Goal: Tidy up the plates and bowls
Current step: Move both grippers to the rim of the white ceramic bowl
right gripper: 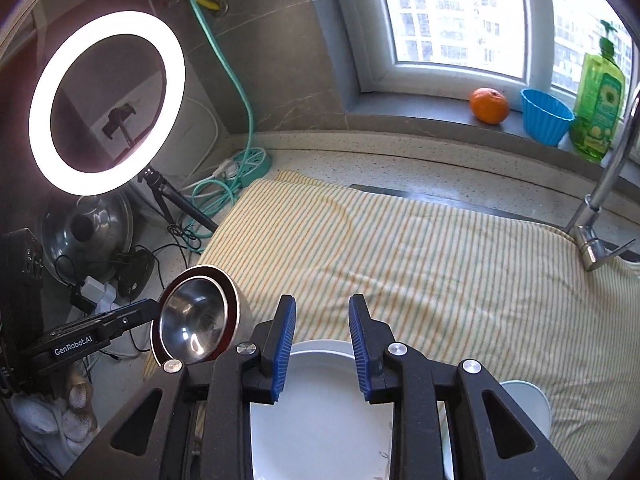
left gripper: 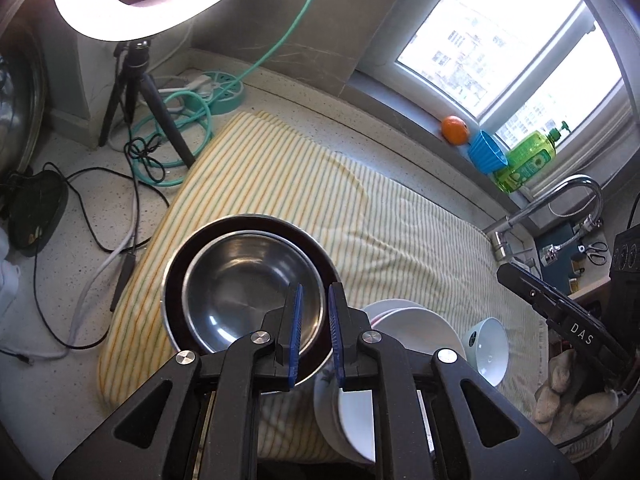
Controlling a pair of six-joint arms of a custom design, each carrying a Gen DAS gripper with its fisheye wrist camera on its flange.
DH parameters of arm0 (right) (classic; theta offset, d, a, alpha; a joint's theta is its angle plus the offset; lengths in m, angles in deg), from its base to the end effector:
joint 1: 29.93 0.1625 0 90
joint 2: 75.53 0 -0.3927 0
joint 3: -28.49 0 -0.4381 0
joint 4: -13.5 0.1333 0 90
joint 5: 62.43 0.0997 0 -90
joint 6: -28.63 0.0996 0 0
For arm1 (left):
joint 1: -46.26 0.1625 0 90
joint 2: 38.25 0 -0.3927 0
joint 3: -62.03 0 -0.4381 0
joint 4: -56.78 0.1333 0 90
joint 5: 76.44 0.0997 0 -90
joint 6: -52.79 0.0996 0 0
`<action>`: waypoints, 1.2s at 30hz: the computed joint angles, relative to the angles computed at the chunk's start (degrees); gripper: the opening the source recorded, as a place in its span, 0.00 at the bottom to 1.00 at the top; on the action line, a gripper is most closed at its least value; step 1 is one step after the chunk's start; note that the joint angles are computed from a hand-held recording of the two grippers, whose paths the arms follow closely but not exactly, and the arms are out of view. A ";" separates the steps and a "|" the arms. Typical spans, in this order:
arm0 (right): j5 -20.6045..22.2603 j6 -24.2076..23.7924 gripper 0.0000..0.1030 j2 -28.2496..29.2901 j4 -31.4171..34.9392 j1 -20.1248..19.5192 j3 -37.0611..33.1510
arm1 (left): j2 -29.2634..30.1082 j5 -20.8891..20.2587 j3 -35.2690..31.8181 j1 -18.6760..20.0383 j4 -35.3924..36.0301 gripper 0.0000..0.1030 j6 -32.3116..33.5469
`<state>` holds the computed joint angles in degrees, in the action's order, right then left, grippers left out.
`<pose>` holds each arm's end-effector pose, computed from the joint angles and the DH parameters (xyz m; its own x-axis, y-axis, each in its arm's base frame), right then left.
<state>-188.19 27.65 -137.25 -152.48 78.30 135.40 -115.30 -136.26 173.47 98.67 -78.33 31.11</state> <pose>0.2659 -0.5671 0.1791 -0.8596 0.0163 0.5107 -0.2835 0.8163 -0.5032 -0.1984 -0.5584 0.2317 -0.9110 0.1335 -0.3903 0.2828 0.8909 -0.3553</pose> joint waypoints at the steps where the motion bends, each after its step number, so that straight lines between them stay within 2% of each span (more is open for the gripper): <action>1: -0.22 0.15 0.24 -1.27 -0.66 -0.35 1.24 | 0.57 -0.59 -0.19 -0.21 0.00 0.11 0.30; 8: -3.94 1.81 0.26 -10.10 -2.62 -2.48 9.07 | 5.31 -5.93 -1.76 -1.77 0.65 0.11 1.96; 16: -6.27 6.72 0.26 -18.46 -0.35 -5.88 15.95 | 10.76 -11.51 -3.80 -3.85 1.93 0.11 4.08; 25: -1.73 8.86 0.26 -25.23 -0.43 -11.02 22.10 | 15.67 -15.62 -5.04 -6.06 3.11 0.11 4.73; 36: 2.66 8.03 0.26 -26.37 -0.22 -14.37 24.73 | 19.81 -15.97 -6.54 -7.29 4.90 0.11 4.10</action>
